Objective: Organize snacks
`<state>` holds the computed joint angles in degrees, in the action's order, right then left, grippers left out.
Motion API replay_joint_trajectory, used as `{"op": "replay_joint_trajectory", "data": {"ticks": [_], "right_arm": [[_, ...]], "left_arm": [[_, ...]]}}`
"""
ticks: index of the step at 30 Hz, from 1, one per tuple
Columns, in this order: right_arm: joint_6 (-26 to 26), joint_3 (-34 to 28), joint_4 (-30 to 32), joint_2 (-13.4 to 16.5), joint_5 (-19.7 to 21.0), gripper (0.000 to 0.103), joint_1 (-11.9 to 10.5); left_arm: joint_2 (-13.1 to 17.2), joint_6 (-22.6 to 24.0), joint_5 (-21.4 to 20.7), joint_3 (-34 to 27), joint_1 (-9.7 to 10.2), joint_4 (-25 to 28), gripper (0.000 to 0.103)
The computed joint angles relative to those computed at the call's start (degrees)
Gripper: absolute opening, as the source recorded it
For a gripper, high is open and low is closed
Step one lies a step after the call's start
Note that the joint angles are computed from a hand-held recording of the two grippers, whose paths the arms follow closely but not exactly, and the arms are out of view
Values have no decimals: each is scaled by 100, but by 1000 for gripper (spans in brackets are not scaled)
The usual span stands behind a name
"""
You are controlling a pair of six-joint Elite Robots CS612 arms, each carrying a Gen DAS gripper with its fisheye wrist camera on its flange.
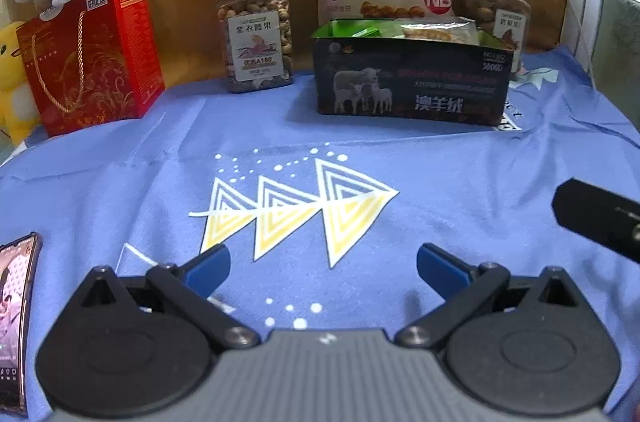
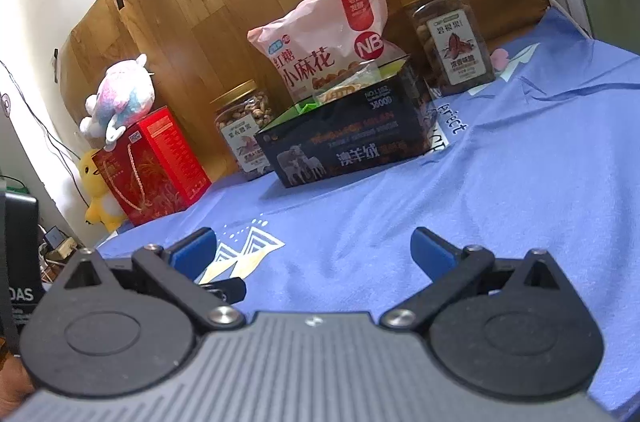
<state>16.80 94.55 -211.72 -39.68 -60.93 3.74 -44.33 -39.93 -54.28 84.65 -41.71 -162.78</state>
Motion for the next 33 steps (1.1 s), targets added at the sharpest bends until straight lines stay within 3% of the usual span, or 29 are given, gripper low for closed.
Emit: {"op": "replay_joint_trajectory", "data": {"ticks": [18,33], "right_arm": [[74,21,-294,13,-169,103,37],[315,50,-716,45,-392,103,43]], "left_arm": [[-12,142,338,52,-54,-157,103],[-10,281,1264,84,-203,-311,103]]}}
